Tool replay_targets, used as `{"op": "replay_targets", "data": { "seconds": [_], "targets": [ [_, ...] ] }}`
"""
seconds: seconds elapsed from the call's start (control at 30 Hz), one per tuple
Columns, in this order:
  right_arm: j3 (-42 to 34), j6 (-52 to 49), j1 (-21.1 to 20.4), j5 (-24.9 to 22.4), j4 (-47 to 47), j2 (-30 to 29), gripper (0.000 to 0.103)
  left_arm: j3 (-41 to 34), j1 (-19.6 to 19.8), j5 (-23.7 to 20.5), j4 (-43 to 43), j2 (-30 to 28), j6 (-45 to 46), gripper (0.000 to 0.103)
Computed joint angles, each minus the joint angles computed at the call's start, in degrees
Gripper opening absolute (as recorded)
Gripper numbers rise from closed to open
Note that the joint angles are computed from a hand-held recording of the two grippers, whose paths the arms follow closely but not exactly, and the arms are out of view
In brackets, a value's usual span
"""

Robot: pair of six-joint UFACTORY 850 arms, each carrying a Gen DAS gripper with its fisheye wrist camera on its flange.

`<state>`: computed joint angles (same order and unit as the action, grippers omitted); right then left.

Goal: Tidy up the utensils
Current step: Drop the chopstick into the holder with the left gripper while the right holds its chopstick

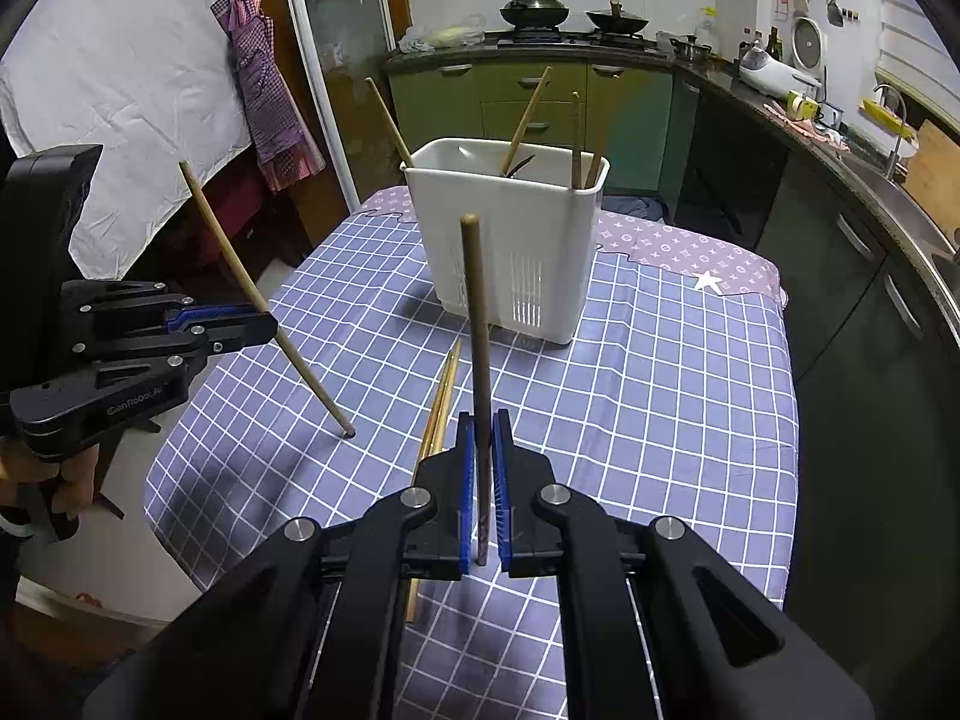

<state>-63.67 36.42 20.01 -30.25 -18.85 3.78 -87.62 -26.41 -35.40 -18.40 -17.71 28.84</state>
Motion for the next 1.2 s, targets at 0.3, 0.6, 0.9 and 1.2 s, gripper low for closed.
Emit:
{"op": "replay_targets", "data": {
  "seconds": [0.3, 0.6, 0.9, 1.2],
  "targets": [
    [0.1, -1.1, -0.3, 0.1, 1.1, 0.1, 0.007, -0.4, -0.1, -0.2, -0.3, 0.4, 0.5, 0.007],
    [0.5, -2.0, -0.7, 0.4, 1.7, 0.5, 0.007, -5.5, -0.5, -2.0, -1.1, -0.3, 0.7, 0.007],
    [1.3, -3.7, -1.4, 1.2, 3.3, 1.3, 0.007, -19.6, -1.8, -1.9, 0.2, -5.0, -2.4, 0.007],
    [2.0, -5.9, -1.8, 1.7, 5.5, 1.7, 0.007, -37.5, -3.7, -0.9, 6.7, -15.2, -9.6, 0.007]
  ]
}}
